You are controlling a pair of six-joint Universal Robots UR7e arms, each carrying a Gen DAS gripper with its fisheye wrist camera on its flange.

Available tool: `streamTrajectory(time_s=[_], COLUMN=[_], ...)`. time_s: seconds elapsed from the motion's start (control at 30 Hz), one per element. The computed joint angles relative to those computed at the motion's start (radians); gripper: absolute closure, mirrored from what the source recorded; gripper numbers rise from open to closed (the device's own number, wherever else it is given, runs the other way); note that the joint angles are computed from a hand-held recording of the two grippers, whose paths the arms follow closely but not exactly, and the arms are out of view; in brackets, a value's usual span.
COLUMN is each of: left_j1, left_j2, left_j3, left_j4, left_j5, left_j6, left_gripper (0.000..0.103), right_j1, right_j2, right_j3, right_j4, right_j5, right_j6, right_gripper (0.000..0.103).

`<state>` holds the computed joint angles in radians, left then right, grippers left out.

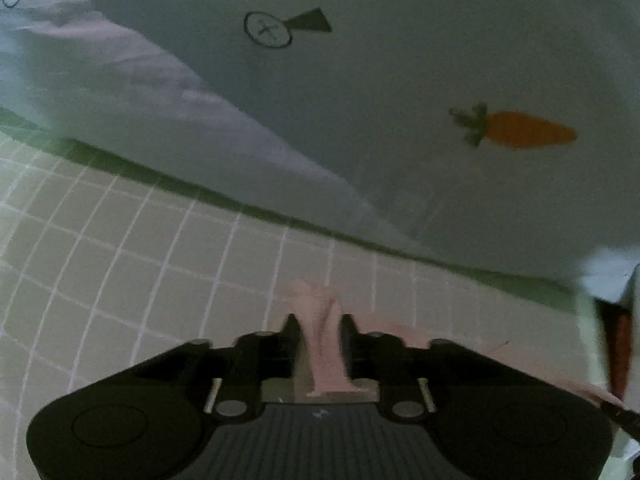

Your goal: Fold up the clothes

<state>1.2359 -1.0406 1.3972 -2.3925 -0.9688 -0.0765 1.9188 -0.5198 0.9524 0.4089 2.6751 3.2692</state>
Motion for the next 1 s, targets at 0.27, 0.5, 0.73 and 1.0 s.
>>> streamTrajectory(time_s=[0.27,0.5,0.73,1.0], left_j1=[-0.053,-0.117,-0.168,-0.158], left_j2=[-0.239,-0.532,-0.730,-0.869], left_j3=[0.245,0.507,0.631,0.677], left_j4=[-0.051,0.157,0.386,0.470], left_j5=[0.099,0.168,0.124,0.090], left_j6=[-0.019,-0.187,-0.223,-0.113], left_gripper=[0.031,0.027,0.027,0.027], right_j1=[0.087,0.213,0.318,0.391], right_j2=[-0.040,-0.008,0.052,0.093], right_j3=[0.161,0.270,0.302,0.328], right_j4=[-0.047,0.051,0.078,0.006], right_j5=[-0.006,-0.073,-0.173,-0.270], right_j6=[0.070,0.325,0.465,0.587], right_gripper=[0.014,0.010,0.017,0.019])
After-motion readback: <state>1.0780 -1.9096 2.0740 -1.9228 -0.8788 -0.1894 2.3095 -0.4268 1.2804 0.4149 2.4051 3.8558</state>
